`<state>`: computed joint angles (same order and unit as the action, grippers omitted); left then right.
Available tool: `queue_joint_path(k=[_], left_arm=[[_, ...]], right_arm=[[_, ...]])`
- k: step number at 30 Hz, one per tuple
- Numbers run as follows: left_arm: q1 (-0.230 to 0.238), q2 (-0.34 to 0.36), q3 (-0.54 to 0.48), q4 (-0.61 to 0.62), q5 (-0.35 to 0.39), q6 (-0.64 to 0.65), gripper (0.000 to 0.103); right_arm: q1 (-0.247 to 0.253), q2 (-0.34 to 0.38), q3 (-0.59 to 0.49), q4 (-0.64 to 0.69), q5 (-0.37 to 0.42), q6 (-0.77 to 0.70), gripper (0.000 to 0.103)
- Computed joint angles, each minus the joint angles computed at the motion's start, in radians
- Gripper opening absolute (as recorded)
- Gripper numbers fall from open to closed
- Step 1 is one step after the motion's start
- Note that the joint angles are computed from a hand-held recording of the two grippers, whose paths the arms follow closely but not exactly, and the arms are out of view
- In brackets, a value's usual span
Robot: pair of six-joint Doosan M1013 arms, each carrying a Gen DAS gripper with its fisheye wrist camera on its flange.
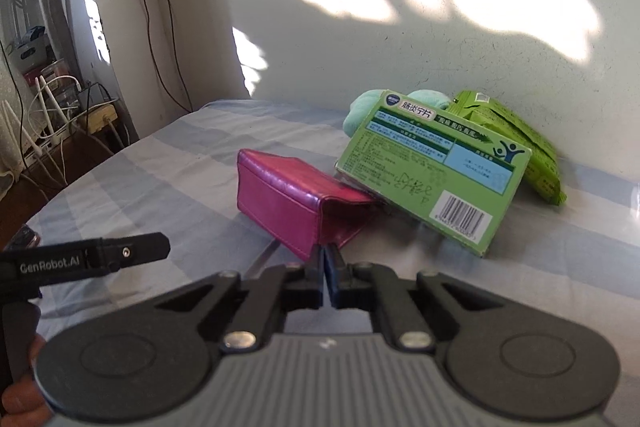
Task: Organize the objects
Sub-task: 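Move the right gripper to the magenta wallet and grasp it, then lift the magenta wallet toward the pink tin with the right gripper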
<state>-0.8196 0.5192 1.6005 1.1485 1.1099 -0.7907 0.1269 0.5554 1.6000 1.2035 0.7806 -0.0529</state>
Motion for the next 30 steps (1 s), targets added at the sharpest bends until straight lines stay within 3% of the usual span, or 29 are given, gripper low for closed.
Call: queue_joint_path(k=[7, 13, 20, 23, 26, 30], left_arm=[[-0.005, 0.005, -0.006, 0.004, 0.018, 0.012, 0.075], [-0.002, 0.005, -0.009, -0.007, 0.008, 0.022, 0.075], [0.000, 0.004, -0.009, -0.011, 0.003, 0.030, 0.075], [-0.002, 0.001, -0.002, 0.010, -0.009, 0.022, 0.075], [-0.005, -0.011, 0.023, 0.098, -0.089, 0.009, 0.075], [0.000, -0.034, 0.075, 0.370, -0.376, -0.031, 0.075]], right_arm=[[-0.006, 0.007, -0.017, 0.018, 0.013, 0.027, 0.013], [0.020, 0.020, -0.034, 0.015, 0.016, 0.010, 0.018], [0.018, 0.004, -0.005, 0.033, 0.038, -0.051, 0.009], [-0.008, -0.018, 0.021, 0.018, 0.071, -0.056, 0.008], [-0.056, -0.040, 0.050, -0.020, 0.131, -0.052, 0.008], [-0.156, -0.082, 0.108, -0.058, 0.205, -0.071, 0.009]])
